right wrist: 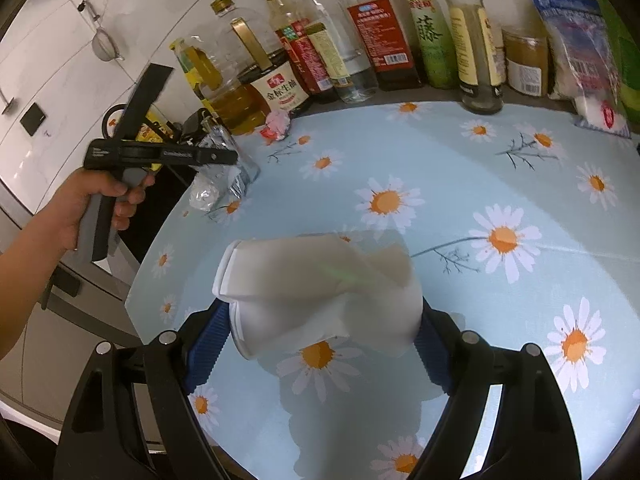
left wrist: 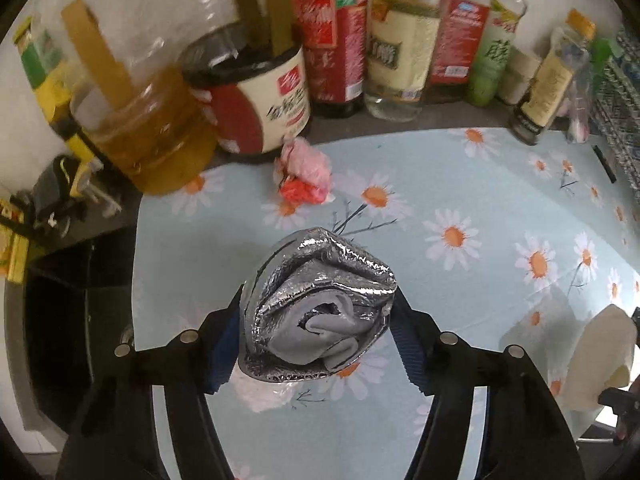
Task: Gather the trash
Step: 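Lift the foil wrapper with the left tool while the right tool holds the tissue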
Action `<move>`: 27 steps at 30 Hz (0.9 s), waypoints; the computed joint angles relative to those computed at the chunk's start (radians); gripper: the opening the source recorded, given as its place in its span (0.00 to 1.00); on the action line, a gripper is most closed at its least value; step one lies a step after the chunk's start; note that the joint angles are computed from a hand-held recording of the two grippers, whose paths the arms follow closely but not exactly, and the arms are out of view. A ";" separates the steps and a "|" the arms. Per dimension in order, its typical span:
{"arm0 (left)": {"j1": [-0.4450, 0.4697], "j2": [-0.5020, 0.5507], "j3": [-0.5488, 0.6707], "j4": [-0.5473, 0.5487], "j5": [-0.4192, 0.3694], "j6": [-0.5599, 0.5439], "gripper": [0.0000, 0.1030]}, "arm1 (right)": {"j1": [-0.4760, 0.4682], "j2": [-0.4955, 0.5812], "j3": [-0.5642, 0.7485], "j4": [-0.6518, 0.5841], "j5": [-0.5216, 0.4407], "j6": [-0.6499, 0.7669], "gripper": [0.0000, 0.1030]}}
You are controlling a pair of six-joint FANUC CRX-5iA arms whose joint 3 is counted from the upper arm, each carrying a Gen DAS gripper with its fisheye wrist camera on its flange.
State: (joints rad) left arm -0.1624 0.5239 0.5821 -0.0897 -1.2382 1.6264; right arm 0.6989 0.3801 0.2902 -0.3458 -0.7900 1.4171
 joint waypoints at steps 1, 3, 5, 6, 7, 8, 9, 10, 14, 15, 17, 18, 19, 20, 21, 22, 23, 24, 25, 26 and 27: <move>-0.002 -0.004 -0.003 0.001 0.010 -0.003 0.62 | 0.002 -0.002 -0.003 0.006 0.002 -0.008 0.79; -0.001 -0.015 -0.015 0.013 0.032 -0.010 0.62 | 0.011 -0.012 -0.019 0.027 0.019 -0.026 0.79; -0.001 -0.024 -0.024 0.030 0.045 -0.022 0.62 | 0.025 -0.026 -0.041 0.061 0.042 -0.065 0.79; -0.001 -0.033 -0.034 0.038 0.056 -0.026 0.62 | 0.030 -0.032 -0.049 0.069 0.051 -0.080 0.79; -0.001 -0.040 -0.043 0.045 0.066 -0.030 0.62 | 0.036 -0.039 -0.060 0.082 0.062 -0.101 0.79; -0.001 -0.057 -0.066 0.059 0.086 -0.041 0.62 | 0.047 -0.049 -0.077 0.107 0.076 -0.133 0.79; -0.001 -0.071 -0.084 0.067 0.099 -0.049 0.62 | 0.054 -0.054 -0.084 0.123 0.083 -0.153 0.79; 0.000 -0.084 -0.101 0.081 0.110 -0.059 0.62 | 0.067 -0.062 -0.099 0.154 0.095 -0.186 0.79; 0.009 -0.159 -0.209 0.153 0.174 -0.153 0.62 | 0.112 -0.091 -0.150 0.277 0.137 -0.318 0.79; 0.011 -0.174 -0.230 0.166 0.185 -0.176 0.62 | 0.130 -0.100 -0.169 0.329 0.151 -0.366 0.79; 0.023 -0.217 -0.292 0.203 0.217 -0.223 0.62 | 0.162 -0.109 -0.197 0.425 0.166 -0.460 0.73; 0.031 -0.241 -0.327 0.224 0.239 -0.243 0.62 | 0.174 -0.107 -0.200 0.456 0.164 -0.484 0.66; 0.038 -0.257 -0.352 0.238 0.253 -0.255 0.62 | 0.188 -0.108 -0.213 0.502 0.174 -0.518 0.65; 0.048 -0.277 -0.387 0.256 0.269 -0.272 0.62 | 0.201 -0.108 -0.236 0.563 0.196 -0.563 0.64; 0.056 -0.292 -0.412 0.265 0.278 -0.280 0.62 | 0.211 -0.095 -0.247 0.616 0.206 -0.604 0.57; 0.065 -0.309 -0.439 0.276 0.287 -0.286 0.62 | 0.215 -0.074 -0.240 0.638 0.198 -0.628 0.54; 0.072 -0.323 -0.462 0.289 0.295 -0.296 0.62 | 0.211 -0.050 -0.240 0.650 0.216 -0.655 0.51; 0.081 -0.338 -0.490 0.310 0.308 -0.313 0.62 | 0.203 -0.028 -0.230 0.629 0.226 -0.653 0.51; 0.087 -0.352 -0.512 0.323 0.317 -0.327 0.62 | 0.199 -0.013 -0.218 0.610 0.216 -0.655 0.51; 0.091 -0.366 -0.531 0.329 0.320 -0.338 0.62 | 0.190 0.002 -0.204 0.575 0.213 -0.647 0.51; 0.096 -0.377 -0.547 0.336 0.322 -0.348 0.62 | 0.181 0.006 -0.206 0.541 0.232 -0.656 0.51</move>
